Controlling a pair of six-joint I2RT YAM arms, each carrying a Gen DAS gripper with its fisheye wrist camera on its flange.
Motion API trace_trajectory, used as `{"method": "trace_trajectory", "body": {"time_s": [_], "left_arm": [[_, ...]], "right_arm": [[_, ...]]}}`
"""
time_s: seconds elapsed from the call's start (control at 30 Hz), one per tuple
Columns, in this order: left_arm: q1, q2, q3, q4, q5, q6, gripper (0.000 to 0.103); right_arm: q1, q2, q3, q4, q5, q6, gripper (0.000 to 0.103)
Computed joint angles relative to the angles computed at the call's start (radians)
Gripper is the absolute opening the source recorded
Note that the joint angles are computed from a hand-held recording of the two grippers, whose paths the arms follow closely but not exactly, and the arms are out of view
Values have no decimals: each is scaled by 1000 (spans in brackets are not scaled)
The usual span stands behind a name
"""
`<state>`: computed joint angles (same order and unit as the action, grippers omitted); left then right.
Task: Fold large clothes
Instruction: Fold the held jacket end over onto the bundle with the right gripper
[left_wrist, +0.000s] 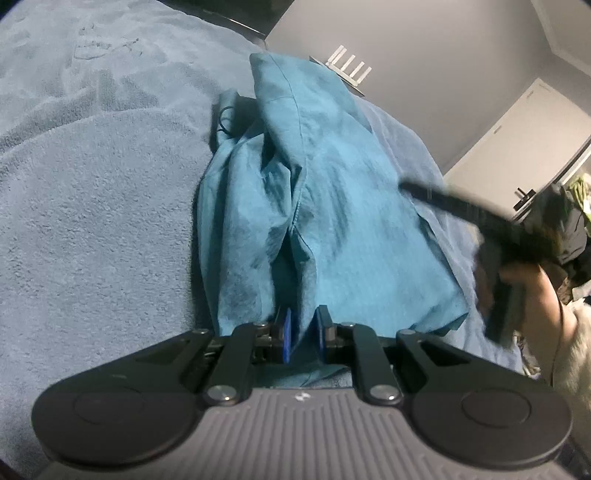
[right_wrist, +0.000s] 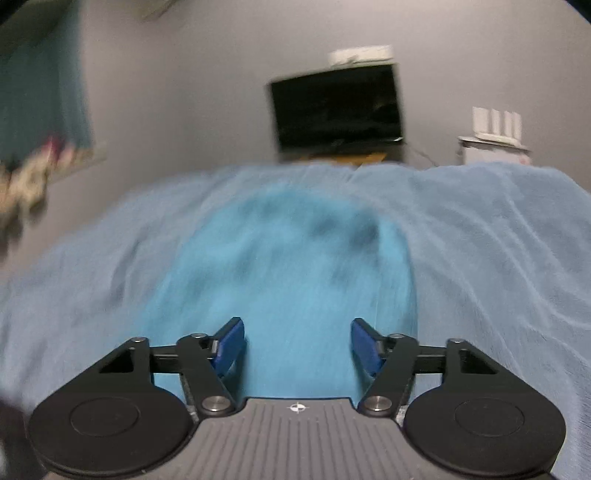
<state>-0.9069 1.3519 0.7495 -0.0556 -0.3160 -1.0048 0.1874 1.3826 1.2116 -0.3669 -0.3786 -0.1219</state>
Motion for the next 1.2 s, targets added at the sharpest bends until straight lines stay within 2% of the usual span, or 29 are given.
{"method": "trace_trajectory", "body": {"time_s": [0.07, 0.2, 0.27, 0.33, 0.37, 0.4, 0.43, 0.5, 0.57, 0.6, 0.67, 0.73, 0.77, 0.8, 0.83, 0.87, 0.93, 1.0, 1.07, 1.1, 1.2], "left_arm": [[-11, 22, 36, -35, -19, 9, 10], [-33, 31, 76, -87, -51, 7, 10], [-42, 35, 86, -105, -67, 8, 10], [-46, 44, 95, -115, -75, 12, 10], [-46, 49, 98, -116, -76, 11, 10], [-49, 52, 101, -119, -81, 10, 10], [-51, 53, 103, -122, -86, 9, 10], [-60, 57, 109, -129, -100, 2, 10], [-71, 55, 110, -138, -114, -2, 10], [-75, 55, 110, -139, -120, 0, 10], [-75, 61, 112, -138, -123, 1, 10], [-75, 64, 111, -133, -123, 3, 10], [-73, 63, 103, -114, -113, 4, 10], [-69, 62, 97, -97, -101, 7, 10], [-68, 69, 101, -89, -92, 10, 10], [-72, 81, 116, -99, -98, 17, 10], [-79, 106, 144, -125, -108, 46, 10], [-74, 112, 136, -109, -89, 48, 10], [-65, 113, 126, -98, -80, 42, 10], [-63, 108, 117, -91, -78, 38, 10], [-60, 98, 107, -92, -69, 22, 10]], "right_arm": [[10, -97, -104, 13, 58, -51, 58], [-76, -255, -246, -39, 76, -23, 60], [-186, -372, -336, -89, -5, -70, 60], [-302, -477, -385, -153, -119, -131, 73], [-345, -516, -402, -179, -166, -159, 83], [-376, -536, -402, -216, -205, -196, 87], [-389, -543, -398, -259, -224, -247, 86], [-373, -542, -393, -308, -213, -344, 86], [-270, -584, -440, -239, -118, -346, 85], [-198, -610, -480, -174, -23, -329, 84], [-80, -633, -532, -81, 135, -299, 81], [-40, -638, -587, 14, 212, -271, 62], [-67, -649, -596, 31, 176, -249, 44], [-73, -665, -609, 57, 175, -237, 40], [-33, -715, -655, 124, 258, -247, 40], [-22, -745, -681, 163, 282, -267, 37], [-38, -710, -673, 166, 288, -250, 44], [-82, -638, -654, 151, 247, -217, 47], [-150, -615, -664, 161, 148, -216, 46], [-178, -618, -674, 168, 96, -235, 34], [-169, -625, -677, 155, 100, -263, 34]]}}
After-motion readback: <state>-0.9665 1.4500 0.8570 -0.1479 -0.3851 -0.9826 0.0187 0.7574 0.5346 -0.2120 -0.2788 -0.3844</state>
